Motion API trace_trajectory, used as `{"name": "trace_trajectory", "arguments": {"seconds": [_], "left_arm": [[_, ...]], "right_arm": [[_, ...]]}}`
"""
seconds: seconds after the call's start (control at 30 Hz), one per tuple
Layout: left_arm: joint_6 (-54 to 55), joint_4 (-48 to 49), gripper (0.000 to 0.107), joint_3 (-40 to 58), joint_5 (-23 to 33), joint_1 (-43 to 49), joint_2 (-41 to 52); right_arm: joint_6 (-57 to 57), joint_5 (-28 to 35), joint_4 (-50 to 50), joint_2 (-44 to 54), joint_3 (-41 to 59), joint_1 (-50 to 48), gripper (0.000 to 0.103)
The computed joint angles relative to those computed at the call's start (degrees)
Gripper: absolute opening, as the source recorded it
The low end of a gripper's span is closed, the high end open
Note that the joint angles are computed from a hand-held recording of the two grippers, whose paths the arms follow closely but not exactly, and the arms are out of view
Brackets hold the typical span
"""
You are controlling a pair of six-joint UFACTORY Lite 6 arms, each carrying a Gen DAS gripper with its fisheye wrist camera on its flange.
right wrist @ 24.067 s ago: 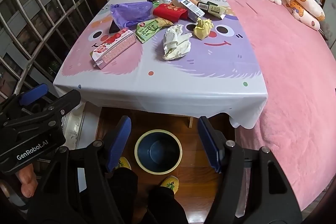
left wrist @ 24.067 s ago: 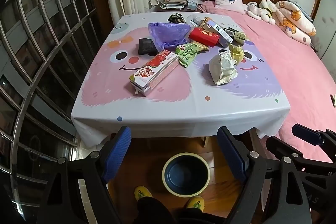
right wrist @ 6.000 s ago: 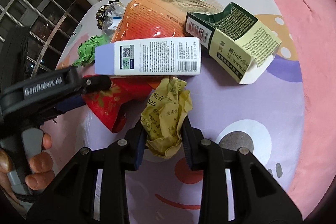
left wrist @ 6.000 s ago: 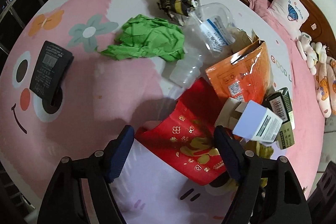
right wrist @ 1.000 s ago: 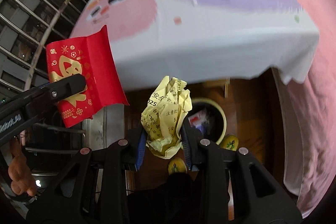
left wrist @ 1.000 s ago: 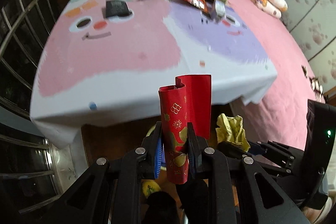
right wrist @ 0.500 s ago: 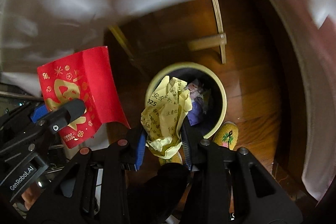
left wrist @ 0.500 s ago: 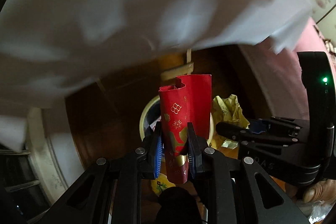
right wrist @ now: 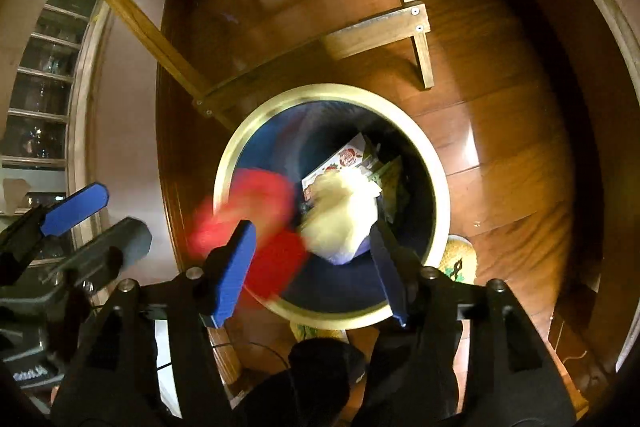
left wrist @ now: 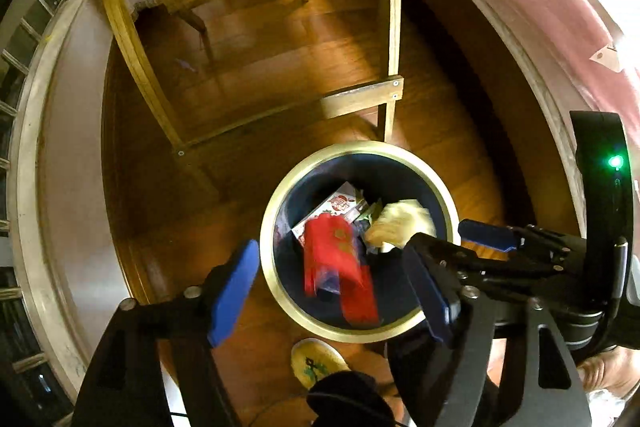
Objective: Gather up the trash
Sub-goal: 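Carry the red packet and yellow paper down over the blue bin and release, then raise both tools back up toward the table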
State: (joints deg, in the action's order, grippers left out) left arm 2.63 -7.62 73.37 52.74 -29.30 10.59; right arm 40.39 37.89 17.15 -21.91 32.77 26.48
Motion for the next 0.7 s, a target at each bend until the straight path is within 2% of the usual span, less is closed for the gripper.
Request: {"name": "trace_trajectory", "arguments": {"seconds": [0.07,0.2,0.33,0.47,0.53,0.63,0.7], "left_arm": [[-0.94,0.38,0.082,0.04,-0.28,-0.61,0.01],[-1.64,1.07,0.083,0.80,-0.11,-0.10,-1.34],[-2.52,1.44,0.083,5.67,4.91,0.40,-2.93],[-4.23,2.62,0.083,13.91,12.73,0.16,-3.84],[-4.83,2.74,0.083,20.92,18.65,0.41,-3.21],[-5.75,3.36,0.083,38.74,31.19,0.94,1.79],[-5.68,3.44,0.084,50.74,36.69,1.89,4.71]], "right_arm": [[-0.57,0.02,-0.23,0.28,0.44,-0.70,0.057],[-1.85,1.32,-0.57,0.72,2.27,-2.06,0.058],[0.66,6.87,-3.03,-0.78,7.15,-1.86,0.058],[4.47,14.97,-5.67,-0.80,16.58,-0.83,0.058],[5.97,19.70,-6.50,-0.55,22.48,-0.36,0.058],[8.55,27.46,-7.66,1.37,33.40,0.69,0.058],[10.29,34.18,-8.66,4.48,43.93,1.83,0.058]]}}
